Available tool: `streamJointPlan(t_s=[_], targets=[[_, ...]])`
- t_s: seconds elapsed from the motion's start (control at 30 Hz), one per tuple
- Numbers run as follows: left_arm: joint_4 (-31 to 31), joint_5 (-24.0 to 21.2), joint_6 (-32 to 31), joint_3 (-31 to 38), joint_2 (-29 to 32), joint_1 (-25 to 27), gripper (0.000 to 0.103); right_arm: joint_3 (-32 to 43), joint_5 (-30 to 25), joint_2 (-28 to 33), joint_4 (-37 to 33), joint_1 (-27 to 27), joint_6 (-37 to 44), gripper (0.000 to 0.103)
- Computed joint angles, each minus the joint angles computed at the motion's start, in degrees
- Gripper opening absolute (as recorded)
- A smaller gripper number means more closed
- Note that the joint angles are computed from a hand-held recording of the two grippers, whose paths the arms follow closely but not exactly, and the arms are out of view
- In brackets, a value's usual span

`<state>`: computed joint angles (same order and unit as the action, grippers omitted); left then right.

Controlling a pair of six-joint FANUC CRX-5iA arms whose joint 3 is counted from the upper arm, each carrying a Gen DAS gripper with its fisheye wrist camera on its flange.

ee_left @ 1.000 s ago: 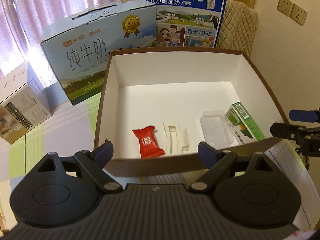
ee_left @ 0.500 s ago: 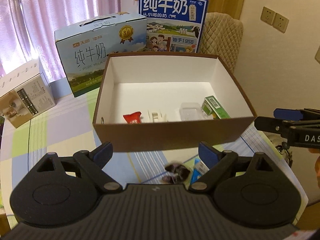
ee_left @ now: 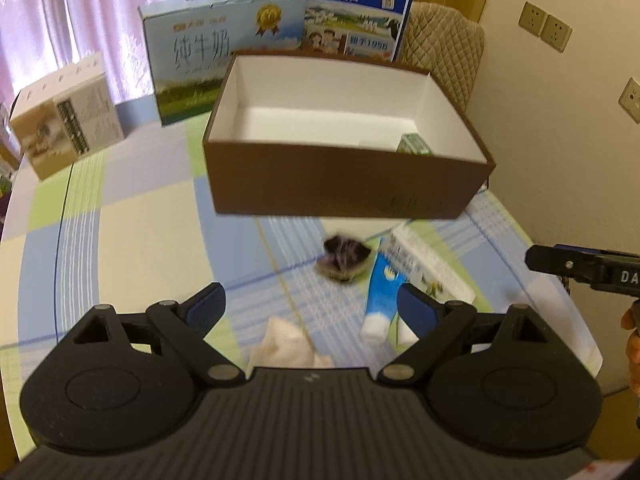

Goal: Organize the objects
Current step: 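Withdraw both tools from the box toward the items on the table, then grasp the yellow snack packet with the right tool while the left tool grasps the white towel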

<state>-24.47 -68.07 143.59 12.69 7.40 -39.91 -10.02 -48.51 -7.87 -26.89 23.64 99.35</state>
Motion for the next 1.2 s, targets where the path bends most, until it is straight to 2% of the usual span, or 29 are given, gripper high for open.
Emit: streamJointPlan(t_s=[0.53, 0.83, 1.2], targets=[[0.9, -0.4, 3.0, -6.1, -4.2, -3.1, 0.091, -8.9, 0.0, -6.9, 2.0, 2.7, -6.3, 0.076], [2.4, -0.1, 3.1, -9.4, -5.7, -3.1, 0.091, -12.2, -1.2, -7.1, -2.7, 0.4, -7.2, 0.075], [3.3, -0.1, 3.5, -11.5, -6.4, -2.3, 0.091, -12.8, -0.9, -2.8, -8.0, -1.2, -8.4, 0.059]])
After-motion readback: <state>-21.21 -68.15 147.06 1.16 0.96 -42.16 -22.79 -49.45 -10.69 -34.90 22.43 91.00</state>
